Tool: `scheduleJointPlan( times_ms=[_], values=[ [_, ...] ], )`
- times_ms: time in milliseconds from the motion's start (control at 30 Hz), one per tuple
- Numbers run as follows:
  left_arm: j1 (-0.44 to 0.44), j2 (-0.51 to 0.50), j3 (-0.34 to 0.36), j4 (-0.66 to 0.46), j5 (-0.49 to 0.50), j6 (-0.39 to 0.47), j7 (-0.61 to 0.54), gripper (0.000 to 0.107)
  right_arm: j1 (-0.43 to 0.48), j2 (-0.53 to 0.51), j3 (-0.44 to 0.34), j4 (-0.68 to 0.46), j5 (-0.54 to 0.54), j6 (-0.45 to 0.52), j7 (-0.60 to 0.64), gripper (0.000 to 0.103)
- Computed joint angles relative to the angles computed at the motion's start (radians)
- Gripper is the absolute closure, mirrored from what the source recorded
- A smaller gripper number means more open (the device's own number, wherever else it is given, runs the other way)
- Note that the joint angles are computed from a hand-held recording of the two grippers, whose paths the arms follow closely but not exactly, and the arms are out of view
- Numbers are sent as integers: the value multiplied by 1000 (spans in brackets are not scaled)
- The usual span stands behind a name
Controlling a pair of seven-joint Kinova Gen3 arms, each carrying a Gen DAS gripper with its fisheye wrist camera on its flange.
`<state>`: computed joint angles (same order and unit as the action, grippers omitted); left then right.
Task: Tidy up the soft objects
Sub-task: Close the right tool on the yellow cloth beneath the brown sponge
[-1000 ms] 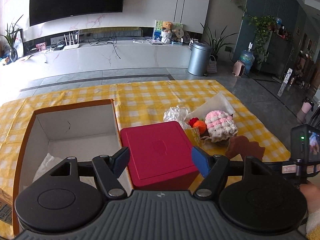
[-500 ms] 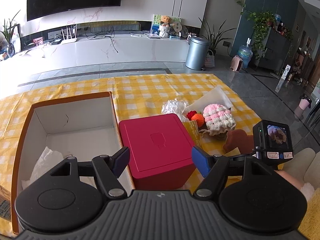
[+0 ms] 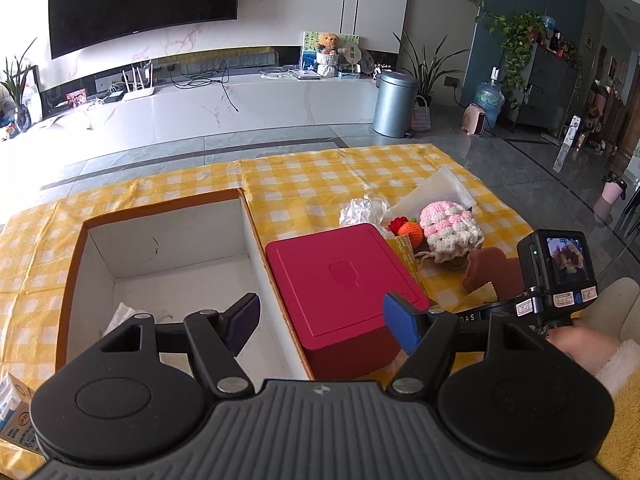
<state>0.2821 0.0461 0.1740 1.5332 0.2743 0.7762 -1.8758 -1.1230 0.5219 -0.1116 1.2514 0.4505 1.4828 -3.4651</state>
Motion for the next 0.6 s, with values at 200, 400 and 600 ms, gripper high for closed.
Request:
scheduleJointPlan(
  times_ms=[200, 400, 600],
  values=[
    [-10, -6, -9, 1, -4, 2, -2, 24, -21, -2, 2, -10, 17, 14, -10, 72],
    [-2, -20, -7, 22, -49, -40, 57, 24, -20, -47, -15, 58, 36, -82, -22, 103],
    [14, 19, 7, -49, -81, 25, 71, 24, -78, -129, -32, 177, 173, -206, -163, 103]
  ],
)
